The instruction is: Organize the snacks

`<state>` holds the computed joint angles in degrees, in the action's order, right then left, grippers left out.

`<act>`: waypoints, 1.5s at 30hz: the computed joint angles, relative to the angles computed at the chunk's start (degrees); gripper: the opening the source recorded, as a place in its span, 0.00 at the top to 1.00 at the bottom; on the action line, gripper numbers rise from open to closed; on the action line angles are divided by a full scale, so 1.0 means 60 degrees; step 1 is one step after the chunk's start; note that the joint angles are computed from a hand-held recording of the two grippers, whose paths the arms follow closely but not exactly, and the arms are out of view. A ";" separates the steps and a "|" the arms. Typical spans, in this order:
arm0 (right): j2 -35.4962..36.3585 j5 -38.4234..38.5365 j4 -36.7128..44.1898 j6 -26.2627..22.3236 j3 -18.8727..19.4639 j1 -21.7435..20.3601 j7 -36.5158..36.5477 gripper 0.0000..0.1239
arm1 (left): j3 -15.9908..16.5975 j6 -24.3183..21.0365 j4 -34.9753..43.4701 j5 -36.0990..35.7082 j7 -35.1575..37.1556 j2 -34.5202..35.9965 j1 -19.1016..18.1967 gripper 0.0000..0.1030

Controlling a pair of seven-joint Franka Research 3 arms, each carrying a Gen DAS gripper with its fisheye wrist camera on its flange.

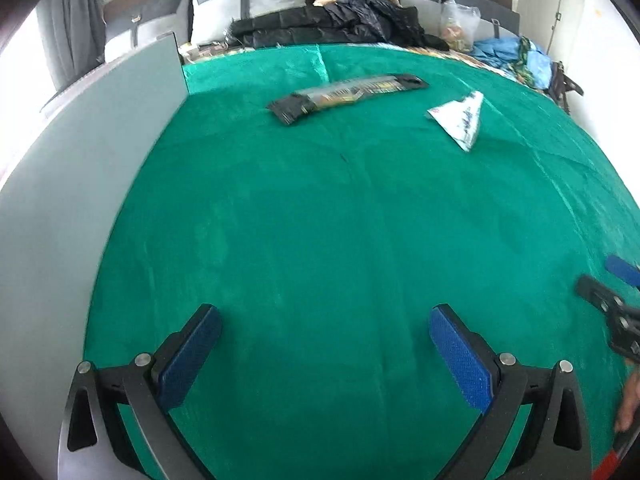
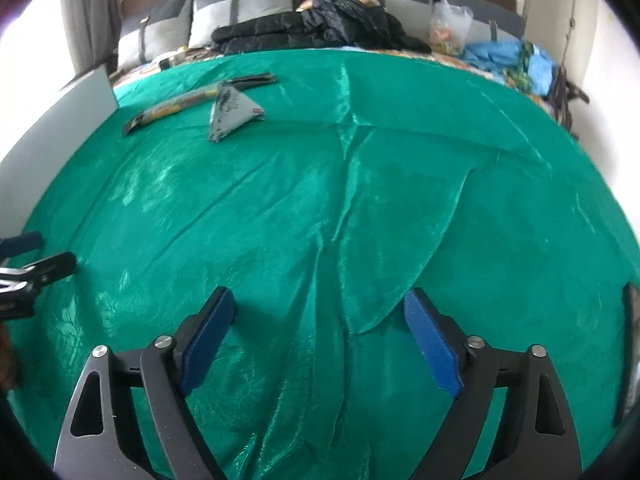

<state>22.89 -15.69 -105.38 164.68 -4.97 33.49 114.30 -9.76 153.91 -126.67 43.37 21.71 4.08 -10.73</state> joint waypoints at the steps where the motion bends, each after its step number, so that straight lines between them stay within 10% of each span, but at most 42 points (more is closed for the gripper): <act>1: 0.0011 -0.0085 0.0013 -0.0026 -0.0076 0.0076 0.0080 0.27 | 0.0031 -0.0043 0.0100 0.0183 -0.0108 0.0086 -0.0004 0.00; 45: 0.0040 0.0015 -0.0117 0.0259 -0.0126 0.0088 -0.0053 0.26 | 0.0107 0.0090 0.0082 0.0722 -0.0607 0.0119 0.0042 0.00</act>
